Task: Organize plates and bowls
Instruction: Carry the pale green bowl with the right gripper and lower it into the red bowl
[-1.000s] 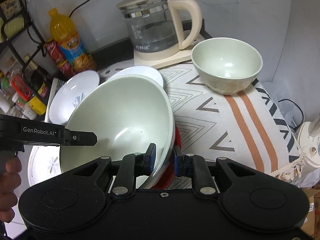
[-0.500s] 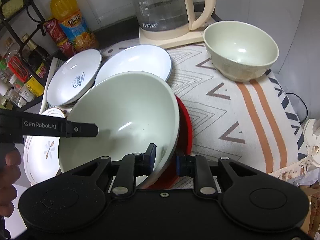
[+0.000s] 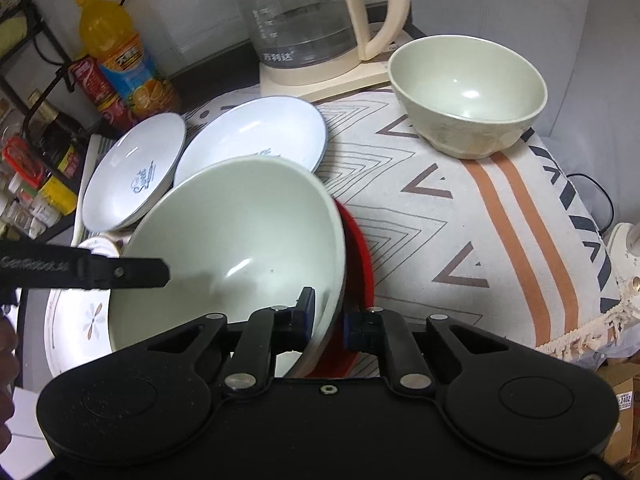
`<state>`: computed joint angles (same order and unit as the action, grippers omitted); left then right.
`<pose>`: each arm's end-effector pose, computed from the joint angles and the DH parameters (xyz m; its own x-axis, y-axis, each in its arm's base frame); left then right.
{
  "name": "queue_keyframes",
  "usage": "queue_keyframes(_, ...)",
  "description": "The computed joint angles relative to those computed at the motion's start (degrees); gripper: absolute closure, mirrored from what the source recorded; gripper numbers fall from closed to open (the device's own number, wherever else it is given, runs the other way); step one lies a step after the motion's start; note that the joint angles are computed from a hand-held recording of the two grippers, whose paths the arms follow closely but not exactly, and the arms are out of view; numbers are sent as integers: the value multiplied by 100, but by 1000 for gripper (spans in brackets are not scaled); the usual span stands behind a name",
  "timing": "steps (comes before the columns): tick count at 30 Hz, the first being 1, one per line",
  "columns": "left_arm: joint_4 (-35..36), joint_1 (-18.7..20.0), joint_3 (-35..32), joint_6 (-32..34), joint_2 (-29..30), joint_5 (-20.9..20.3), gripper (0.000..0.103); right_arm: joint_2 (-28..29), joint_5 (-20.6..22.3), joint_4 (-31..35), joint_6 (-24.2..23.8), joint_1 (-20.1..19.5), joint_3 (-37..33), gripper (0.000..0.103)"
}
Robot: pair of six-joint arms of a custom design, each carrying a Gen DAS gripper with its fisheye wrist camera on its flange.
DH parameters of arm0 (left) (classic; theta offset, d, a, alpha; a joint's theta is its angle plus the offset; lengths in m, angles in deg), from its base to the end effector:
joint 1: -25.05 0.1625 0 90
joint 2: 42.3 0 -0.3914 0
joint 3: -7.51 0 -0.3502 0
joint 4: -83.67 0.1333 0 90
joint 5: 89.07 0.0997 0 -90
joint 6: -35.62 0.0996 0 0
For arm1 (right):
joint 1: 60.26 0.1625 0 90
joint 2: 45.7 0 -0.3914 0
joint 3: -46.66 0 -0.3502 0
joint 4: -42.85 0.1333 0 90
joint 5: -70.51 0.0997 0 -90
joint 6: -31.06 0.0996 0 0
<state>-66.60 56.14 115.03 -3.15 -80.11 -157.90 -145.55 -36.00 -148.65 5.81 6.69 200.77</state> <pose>-0.3526 -0.4103 -0.0340 -0.8649 0.3275 -0.3805 0.3889 0.9164 -0.0952 -0.0112 -0.2945 0.2722 -0.8374 0.2467 0.4877 -0.1011 0.8071 -0.5818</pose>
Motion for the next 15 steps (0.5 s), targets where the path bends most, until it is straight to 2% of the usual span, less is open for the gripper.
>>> queue_keyframes(5, -71, -25, 65, -29, -78, 121, 81, 223, -112, -238, -68, 77, -64, 92)
queue_keyframes(8, -144, -10, 80, -34, -131, 172, 81, 530, -360, -677, -267, 252, -61, 92)
queue_keyframes(12, -55, 25, -33, -24, -106, 274, 81, 573, -461, -522, -360, 333, -176, 91)
queue_keyframes(15, -94, 26, -101, 45, -73, 297, 81, 482, -440, -298, -371, 368, -195, 83)
